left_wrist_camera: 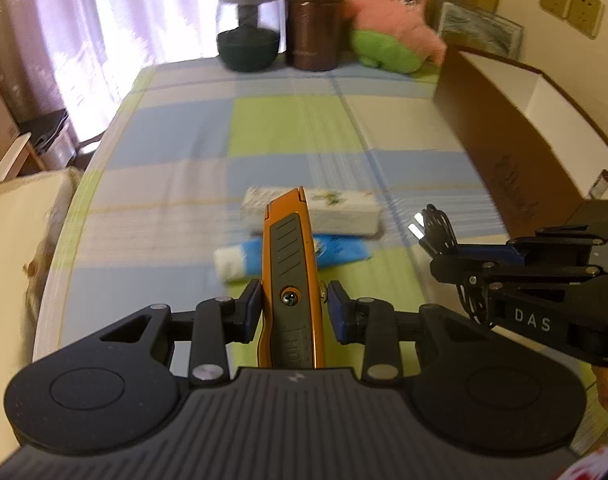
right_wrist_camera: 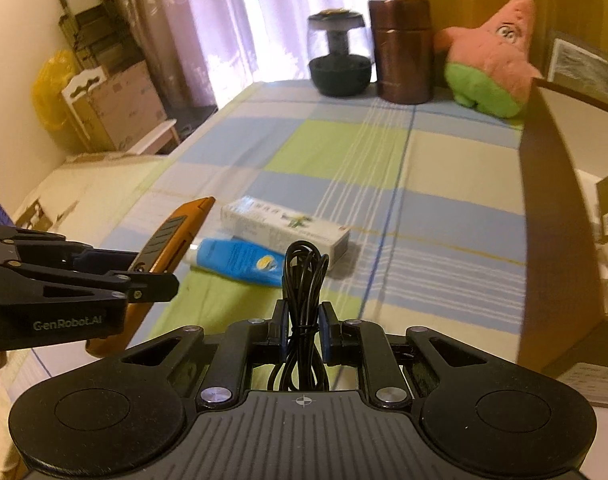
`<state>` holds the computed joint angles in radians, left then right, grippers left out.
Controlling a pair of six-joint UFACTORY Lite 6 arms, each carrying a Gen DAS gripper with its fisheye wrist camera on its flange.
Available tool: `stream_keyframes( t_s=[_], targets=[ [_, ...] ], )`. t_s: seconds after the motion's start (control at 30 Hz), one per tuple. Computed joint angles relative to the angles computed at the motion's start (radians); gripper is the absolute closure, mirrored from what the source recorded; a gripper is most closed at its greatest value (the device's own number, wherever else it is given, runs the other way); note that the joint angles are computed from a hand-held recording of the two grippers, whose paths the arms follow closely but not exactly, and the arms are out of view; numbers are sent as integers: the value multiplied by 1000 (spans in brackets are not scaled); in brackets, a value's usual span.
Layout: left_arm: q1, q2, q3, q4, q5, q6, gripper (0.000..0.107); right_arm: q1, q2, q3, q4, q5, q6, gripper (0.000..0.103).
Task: Organize rigid objects
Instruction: 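Carry the knife in the left tool while the right tool carries the cable to the brown box, then lower and release the knife with the left tool while the right tool releases the cable inside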
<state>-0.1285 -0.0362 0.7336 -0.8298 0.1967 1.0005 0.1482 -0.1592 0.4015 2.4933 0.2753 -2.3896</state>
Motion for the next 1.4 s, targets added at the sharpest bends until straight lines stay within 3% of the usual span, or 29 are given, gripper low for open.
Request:
stream_keyframes(
  t_s=[0.43,0.63,0.83,1.07,1.3,1.4],
  targets=[
    [-234,104,200,137,0,-203,77,-317,-284,-34,-847,34,755,92],
    [-340,177,326,280,7,-372,77,-511,-339,-2,-1060,127,906,92],
    [-434,292,513,429,49,-563,77,-716,-319,65,-1137,221,909,92],
    [-542,470,793,546,111,-731,77,-903,-181,193,-1132,295,820,92],
    [-609,731,1172,621,225,-861,77,-987,34,366,-1067,300,723,92],
    [-625,889,1409,664,314,-920,77,-1002,141,460,-1061,294,711,92]
  ],
)
